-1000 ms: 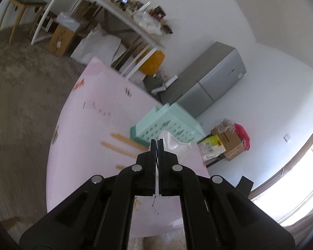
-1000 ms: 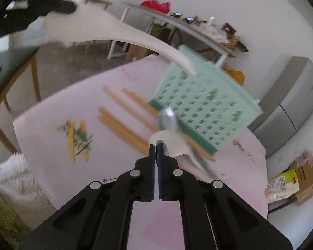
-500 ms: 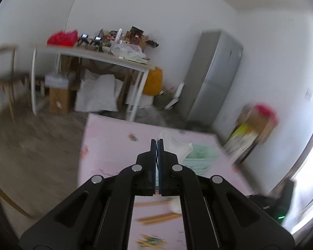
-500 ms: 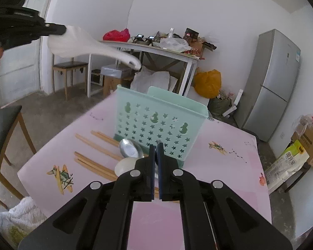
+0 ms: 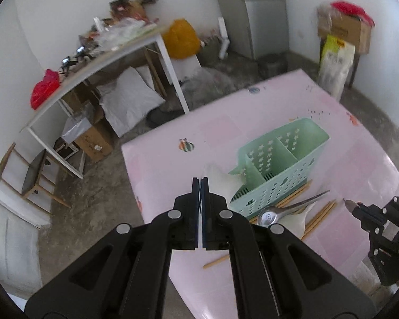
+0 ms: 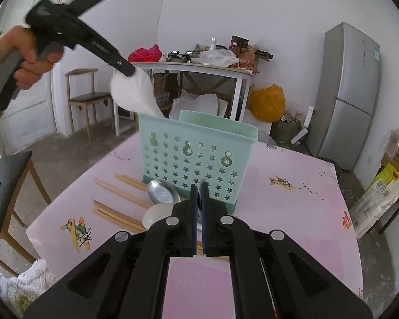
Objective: Organize utensils
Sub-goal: 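Carry the white spoon into the green holder with left tool while right tool grasps a metal spoon, then carry the metal spoon over the holder and open the right tool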
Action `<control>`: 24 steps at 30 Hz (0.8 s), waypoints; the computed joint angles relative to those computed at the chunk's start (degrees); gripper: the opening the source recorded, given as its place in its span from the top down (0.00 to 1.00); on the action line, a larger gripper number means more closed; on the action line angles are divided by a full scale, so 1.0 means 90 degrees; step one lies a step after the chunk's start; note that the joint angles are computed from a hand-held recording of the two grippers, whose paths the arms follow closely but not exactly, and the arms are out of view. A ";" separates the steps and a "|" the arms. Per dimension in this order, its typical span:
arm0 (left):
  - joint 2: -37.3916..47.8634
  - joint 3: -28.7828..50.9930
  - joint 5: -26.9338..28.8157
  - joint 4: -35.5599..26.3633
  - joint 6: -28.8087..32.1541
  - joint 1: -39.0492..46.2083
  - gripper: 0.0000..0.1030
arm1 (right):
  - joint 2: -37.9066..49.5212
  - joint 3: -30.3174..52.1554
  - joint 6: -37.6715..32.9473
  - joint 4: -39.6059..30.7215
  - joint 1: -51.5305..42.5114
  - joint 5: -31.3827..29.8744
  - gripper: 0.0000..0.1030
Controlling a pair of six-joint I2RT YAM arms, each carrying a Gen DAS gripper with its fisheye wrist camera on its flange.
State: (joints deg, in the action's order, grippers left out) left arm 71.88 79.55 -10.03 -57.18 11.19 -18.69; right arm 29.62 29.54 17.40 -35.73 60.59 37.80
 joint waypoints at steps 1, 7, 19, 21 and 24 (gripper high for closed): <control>0.0137 0.0119 -0.0143 -0.0038 -0.0068 -0.0174 1.00 | -0.0054 -0.0015 -0.0020 0.0004 -0.0058 -0.0051 0.98; 0.0950 0.0811 0.0346 -0.0150 -0.0437 -0.0386 0.96 | -0.0276 -0.0030 -0.0095 -0.0020 -0.0400 -0.0337 0.98; -0.1443 -0.1480 0.3108 0.2321 -0.2574 0.1292 0.39 | -0.0745 0.0133 -0.0396 -0.0161 -0.2369 -0.2282 0.98; -0.1933 -0.1951 0.3316 0.2440 -0.2726 0.1687 0.37 | -0.0783 0.0211 -0.0567 -0.0195 -0.3180 -0.3100 0.98; -0.2818 -0.2925 0.3703 0.2426 -0.2821 0.2407 0.35 | -0.0746 0.0359 -0.0775 -0.0226 -0.4319 -0.4300 0.98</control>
State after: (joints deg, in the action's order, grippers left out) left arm 46.52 53.22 23.30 -35.34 -14.20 2.97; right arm 22.91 32.78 10.42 -37.77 21.72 -0.89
